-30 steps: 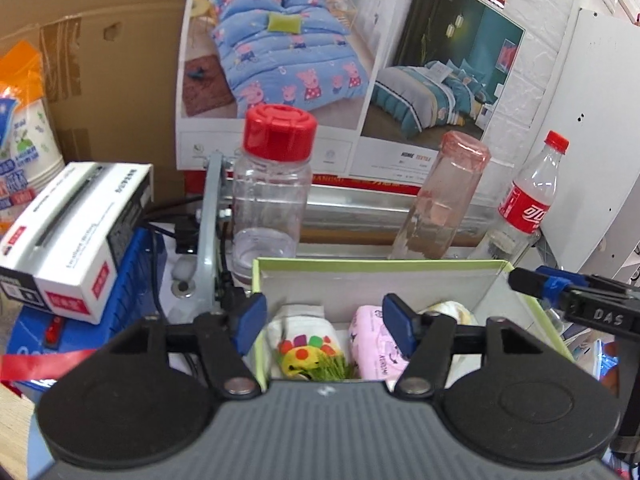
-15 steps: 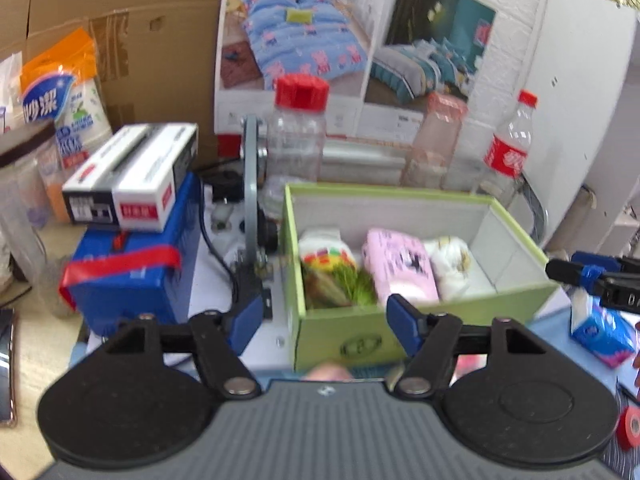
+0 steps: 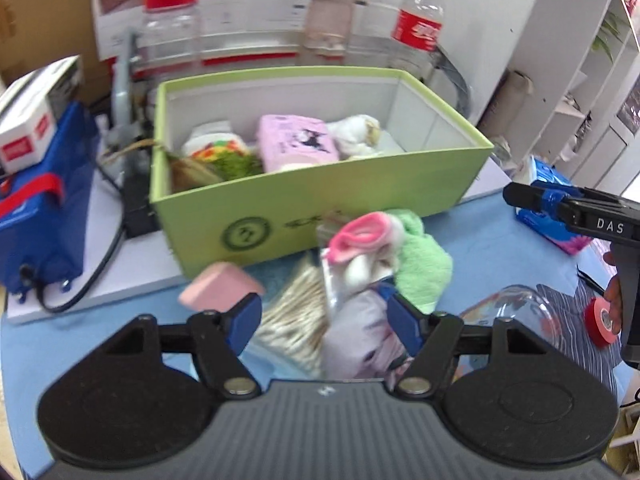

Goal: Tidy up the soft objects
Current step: 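Lower right tool onto the green towel and close it, then grasp the pink sponge with left tool while right tool holds the green towel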

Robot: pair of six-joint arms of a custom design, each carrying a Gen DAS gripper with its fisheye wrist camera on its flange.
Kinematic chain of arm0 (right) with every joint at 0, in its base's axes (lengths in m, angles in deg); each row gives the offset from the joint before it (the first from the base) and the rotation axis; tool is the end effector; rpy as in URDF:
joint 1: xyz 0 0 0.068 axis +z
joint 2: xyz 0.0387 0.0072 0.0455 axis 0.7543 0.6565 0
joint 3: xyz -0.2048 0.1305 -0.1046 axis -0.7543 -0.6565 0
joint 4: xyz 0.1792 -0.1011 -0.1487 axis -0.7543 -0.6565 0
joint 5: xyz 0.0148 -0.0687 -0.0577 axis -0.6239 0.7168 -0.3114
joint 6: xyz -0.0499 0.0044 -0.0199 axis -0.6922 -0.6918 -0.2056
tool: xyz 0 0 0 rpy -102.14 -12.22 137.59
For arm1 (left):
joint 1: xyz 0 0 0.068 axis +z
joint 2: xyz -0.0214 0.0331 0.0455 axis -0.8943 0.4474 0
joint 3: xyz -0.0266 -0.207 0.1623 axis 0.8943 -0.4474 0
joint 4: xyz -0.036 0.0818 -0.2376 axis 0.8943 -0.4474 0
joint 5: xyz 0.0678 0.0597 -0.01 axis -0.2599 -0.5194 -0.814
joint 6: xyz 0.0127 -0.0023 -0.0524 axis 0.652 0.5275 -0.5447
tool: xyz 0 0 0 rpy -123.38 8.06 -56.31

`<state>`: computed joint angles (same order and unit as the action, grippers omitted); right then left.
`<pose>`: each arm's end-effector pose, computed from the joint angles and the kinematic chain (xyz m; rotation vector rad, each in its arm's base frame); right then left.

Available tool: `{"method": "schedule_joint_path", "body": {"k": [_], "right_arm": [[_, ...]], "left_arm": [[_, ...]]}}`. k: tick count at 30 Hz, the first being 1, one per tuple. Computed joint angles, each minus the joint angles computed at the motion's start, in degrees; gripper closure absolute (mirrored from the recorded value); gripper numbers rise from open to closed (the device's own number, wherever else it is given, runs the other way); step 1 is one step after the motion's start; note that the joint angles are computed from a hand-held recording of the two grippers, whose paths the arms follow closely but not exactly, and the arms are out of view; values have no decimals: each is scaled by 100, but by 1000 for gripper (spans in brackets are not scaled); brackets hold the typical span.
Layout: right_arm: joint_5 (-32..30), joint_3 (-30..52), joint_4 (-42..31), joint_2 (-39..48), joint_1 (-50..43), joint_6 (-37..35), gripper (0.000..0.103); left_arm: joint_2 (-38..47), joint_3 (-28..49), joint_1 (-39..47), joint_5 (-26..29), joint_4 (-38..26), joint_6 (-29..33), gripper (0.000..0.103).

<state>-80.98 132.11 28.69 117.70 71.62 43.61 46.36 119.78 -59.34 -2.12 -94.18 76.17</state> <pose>0.3281 0.1392 0.2199 -0.2223 2.0895 0.4369 0.3053 0.0106 0.2653 0.2443 2.4962 -0.3068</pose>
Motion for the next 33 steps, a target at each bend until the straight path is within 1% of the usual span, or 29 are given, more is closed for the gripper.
{"method": "schedule_joint_path", "body": {"k": [4, 5, 7, 9, 12, 14, 16, 18, 19, 21, 22, 24, 27, 31, 32, 33], "right_arm": [[-243, 103, -70, 61, -59, -69, 40], [-398, 246, -226, 148, -41, -149, 40], [-758, 622, -587, 388, 47, -367, 40], [-1121, 1333, -1326, 836, 178, -717, 40], [-1390, 2649, -2645, 1663, 264, -1213, 40], [-1511, 3504, -3429, 2171, 262, -1387, 40], [-1697, 4196, -4020, 2599, 254, -1470, 40], [-1683, 4747, -4541, 2963, 341, -1616, 40], [-1561, 4882, -4650, 3074, 391, -1667, 39], [-1012, 4951, -4754, 3198, 490, -1792, 39], [-870, 4859, -4697, 3172, 488, -1814, 38], [-819, 4350, -4370, 2885, 327, -1642, 38], [-361, 3171, -3698, 2126, 32, -1469, 37], [745, 1264, -2570, 804, -182, -1370, 37], [906, 764, -2193, 421, -191, -1337, 37], [858, 266, -1839, 3, -218, -1277, 37]], "left_arm": [[77, 56, -163, -445, 257, -155, 32], [92, 80, -109, -475, 290, -206, 32], [135, 148, 111, -348, 287, -280, 32], [205, 248, 264, -246, 195, -340, 32], [129, 194, 395, -132, 169, -271, 32], [71, 109, 407, -148, 243, -228, 32], [69, 73, 418, -182, 297, -204, 32], [76, 49, 431, -237, 347, -216, 32], [83, 48, 453, -236, 354, -226, 32], [79, 54, 501, -205, 337, -247, 32], [57, 49, 524, -192, 325, -242, 32], [-38, -11, 572, -172, 330, -199, 32], [-156, -83, 597, -173, 335, -178, 31], [-237, -117, 448, -170, 262, -180, 31], [-250, -127, 387, -173, 255, -166, 31], [-251, -121, 327, -179, 243, -172, 31]]}}
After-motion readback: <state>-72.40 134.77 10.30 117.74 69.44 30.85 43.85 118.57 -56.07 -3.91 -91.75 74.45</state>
